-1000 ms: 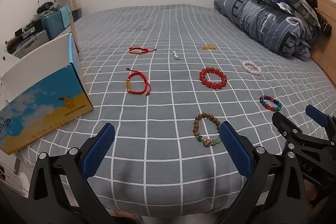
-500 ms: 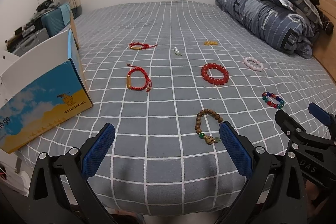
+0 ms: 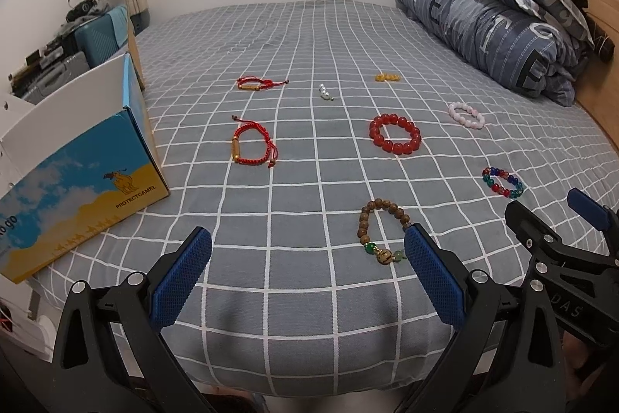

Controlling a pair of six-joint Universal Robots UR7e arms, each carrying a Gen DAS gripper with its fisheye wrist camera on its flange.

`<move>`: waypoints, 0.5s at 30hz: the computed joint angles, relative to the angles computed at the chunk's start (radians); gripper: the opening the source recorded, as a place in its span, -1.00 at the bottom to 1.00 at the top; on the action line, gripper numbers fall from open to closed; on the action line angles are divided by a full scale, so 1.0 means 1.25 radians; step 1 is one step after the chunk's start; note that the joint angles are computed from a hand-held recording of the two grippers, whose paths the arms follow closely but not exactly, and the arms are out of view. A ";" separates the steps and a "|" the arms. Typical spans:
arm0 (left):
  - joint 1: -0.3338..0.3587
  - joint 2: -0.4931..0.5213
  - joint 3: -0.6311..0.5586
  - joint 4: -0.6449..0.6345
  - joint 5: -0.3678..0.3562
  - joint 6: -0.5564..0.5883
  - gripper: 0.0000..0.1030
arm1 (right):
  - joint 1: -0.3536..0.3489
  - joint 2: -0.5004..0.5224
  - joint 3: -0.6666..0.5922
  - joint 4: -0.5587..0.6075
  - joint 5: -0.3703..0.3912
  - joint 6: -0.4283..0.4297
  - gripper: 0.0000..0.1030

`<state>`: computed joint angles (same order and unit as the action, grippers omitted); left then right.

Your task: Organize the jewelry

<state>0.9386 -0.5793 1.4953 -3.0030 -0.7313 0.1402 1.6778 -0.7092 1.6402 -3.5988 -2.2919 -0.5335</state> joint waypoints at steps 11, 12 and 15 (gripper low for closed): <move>-0.001 -0.001 0.000 0.004 0.002 -0.006 0.89 | 0.000 0.001 -0.001 -0.002 -0.001 0.000 0.85; -0.001 -0.001 0.000 0.005 0.002 -0.007 0.89 | 0.000 0.001 -0.001 -0.002 -0.001 0.000 0.85; -0.001 -0.001 0.000 0.005 0.002 -0.005 0.89 | 0.000 0.001 -0.001 -0.002 -0.001 -0.001 0.85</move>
